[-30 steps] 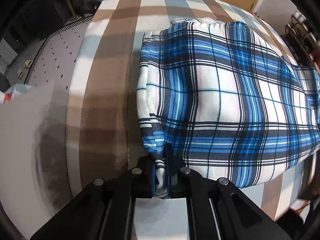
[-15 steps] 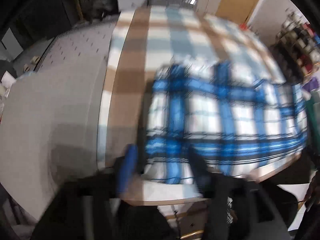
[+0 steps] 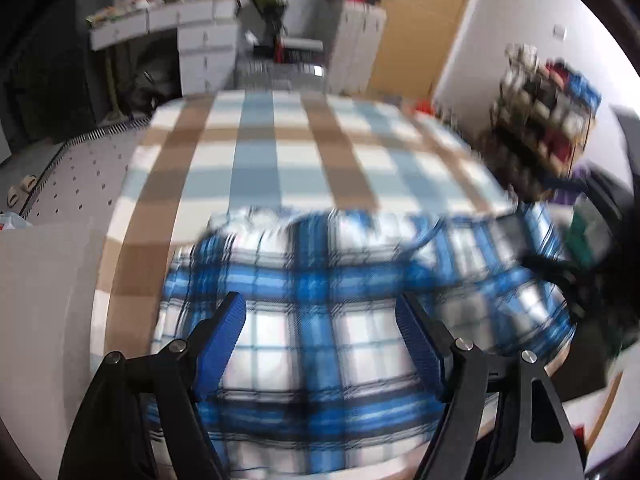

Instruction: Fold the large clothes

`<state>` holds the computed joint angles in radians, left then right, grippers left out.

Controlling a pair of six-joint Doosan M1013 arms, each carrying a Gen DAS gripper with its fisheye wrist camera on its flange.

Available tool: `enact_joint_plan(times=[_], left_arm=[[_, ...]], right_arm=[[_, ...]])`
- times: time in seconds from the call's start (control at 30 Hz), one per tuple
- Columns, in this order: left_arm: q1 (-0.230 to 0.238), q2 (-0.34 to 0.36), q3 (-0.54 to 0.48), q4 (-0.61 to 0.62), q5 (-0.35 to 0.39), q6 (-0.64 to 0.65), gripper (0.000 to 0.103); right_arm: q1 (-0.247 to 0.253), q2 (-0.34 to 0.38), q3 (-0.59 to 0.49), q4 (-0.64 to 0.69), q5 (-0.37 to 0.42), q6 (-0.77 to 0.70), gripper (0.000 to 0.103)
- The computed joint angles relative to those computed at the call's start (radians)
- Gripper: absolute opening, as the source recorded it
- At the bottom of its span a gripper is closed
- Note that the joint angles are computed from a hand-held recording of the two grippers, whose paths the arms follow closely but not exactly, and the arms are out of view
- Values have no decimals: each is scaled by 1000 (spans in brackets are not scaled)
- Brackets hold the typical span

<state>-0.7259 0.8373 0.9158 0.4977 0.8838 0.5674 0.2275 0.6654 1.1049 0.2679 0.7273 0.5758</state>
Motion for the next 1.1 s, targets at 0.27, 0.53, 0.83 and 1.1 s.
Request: enact_joint_plan(times=[0.27,0.53,0.83,1.1], left_arm=[[45,-48,87,-46,-87,-128,74],[33,-40,69,-36,-45,-115,74],[21,-27,48,-19,1,-111,74],[21,3,2,-13,102,-105,74]], right_arm=[[33,150,-206,-1,267,-142,93],[39,198,-297,-29,433,-17,27],[13,100,-133,145,220,62,3],[28,165,-235,-38,117,414,4]])
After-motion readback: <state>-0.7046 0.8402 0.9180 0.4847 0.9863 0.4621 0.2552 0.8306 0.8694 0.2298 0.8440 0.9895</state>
